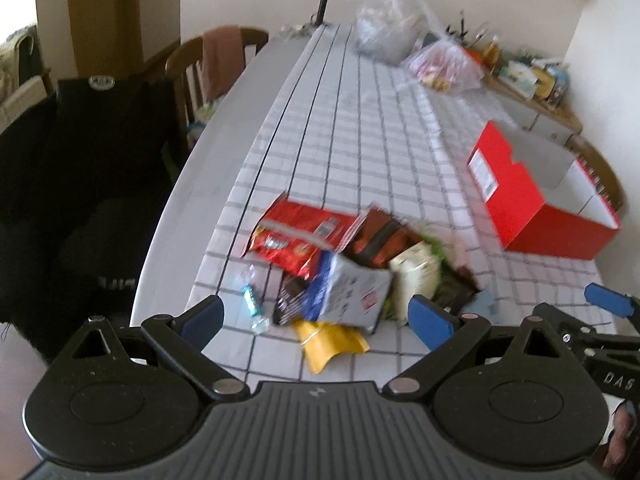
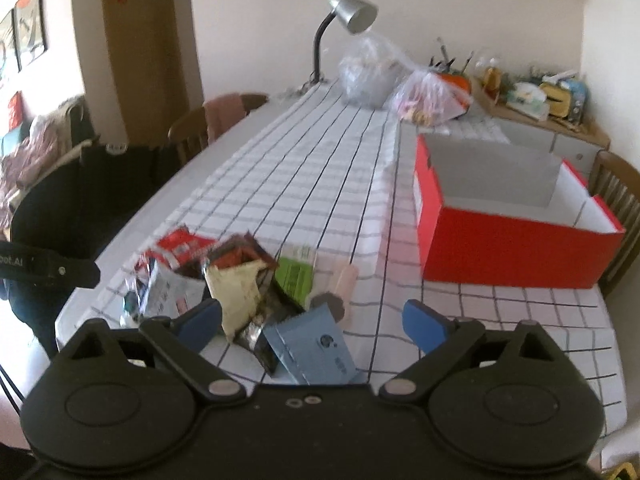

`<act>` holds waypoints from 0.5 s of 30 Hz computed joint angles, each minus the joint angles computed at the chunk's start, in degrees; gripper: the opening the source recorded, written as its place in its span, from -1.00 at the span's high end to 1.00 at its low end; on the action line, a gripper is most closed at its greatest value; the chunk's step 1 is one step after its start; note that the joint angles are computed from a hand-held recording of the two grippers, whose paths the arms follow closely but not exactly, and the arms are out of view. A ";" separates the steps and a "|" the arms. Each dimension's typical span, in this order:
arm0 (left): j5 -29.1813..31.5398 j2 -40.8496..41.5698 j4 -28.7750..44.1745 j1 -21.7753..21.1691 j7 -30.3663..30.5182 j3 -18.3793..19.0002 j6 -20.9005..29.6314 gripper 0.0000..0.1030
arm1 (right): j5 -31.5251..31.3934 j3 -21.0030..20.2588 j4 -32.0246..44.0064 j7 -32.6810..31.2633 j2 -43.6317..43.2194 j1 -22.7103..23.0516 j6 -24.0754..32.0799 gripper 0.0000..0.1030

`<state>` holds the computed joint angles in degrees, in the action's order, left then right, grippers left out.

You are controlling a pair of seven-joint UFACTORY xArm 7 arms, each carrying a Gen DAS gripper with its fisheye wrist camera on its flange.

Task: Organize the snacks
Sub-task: 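Grasp the blue wrapped candy with the left tool while the right tool grasps the light blue packet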

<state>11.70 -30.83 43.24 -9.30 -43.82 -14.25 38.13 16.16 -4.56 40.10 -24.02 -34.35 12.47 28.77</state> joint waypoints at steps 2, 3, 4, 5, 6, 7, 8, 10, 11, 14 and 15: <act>-0.33 0.67 -0.46 0.41 -0.34 0.44 1.10 -0.92 | -0.22 -0.49 0.04 -1.64 1.26 0.53 0.52 -0.87; -0.45 1.14 -0.55 0.75 -0.78 0.66 1.60 -0.92 | -0.36 -0.45 0.06 -2.27 1.94 0.56 0.57 -0.85; -0.53 1.62 -0.74 1.26 -1.54 0.90 1.99 -0.92 | -0.49 -0.30 0.00 -2.73 2.49 0.47 0.41 -0.85; -0.41 1.99 -1.02 1.65 -2.10 1.13 1.74 -0.92 | -0.64 -0.16 0.02 -3.27 3.35 0.42 0.17 -0.85; -0.13 2.57 -1.11 2.11 -2.66 1.29 1.53 -0.92 | -0.71 0.03 0.09 -3.54 4.09 0.30 0.01 -0.84; 0.30 3.38 -0.98 2.66 -3.26 1.38 1.57 -0.92 | -0.71 0.06 0.29 -3.89 4.84 0.19 0.04 -0.83; 0.68 4.01 -0.90 2.96 -3.68 1.48 1.55 -0.91 | -0.84 0.20 0.49 -4.20 5.75 0.00 0.04 -0.79; 1.10 5.65 -0.37 3.41 -4.71 1.75 1.82 -0.85 | -0.93 0.46 0.79 -5.12 7.07 -0.11 0.07 -0.72; 0.89 6.45 -0.18 3.44 -5.02 2.19 1.94 -0.81 | -1.08 0.60 0.90 -5.84 7.88 -0.11 0.02 -0.72; 0.11 7.99 0.07 3.56 -6.34 3.39 2.71 -0.78 | -2.01 1.39 1.19 -7.04 9.76 -0.73 0.08 -0.63; -0.06 8.62 0.14 3.58 -6.66 3.72 2.53 -0.76 | -2.08 1.56 1.21 -7.31 10.11 -0.90 0.14 -0.59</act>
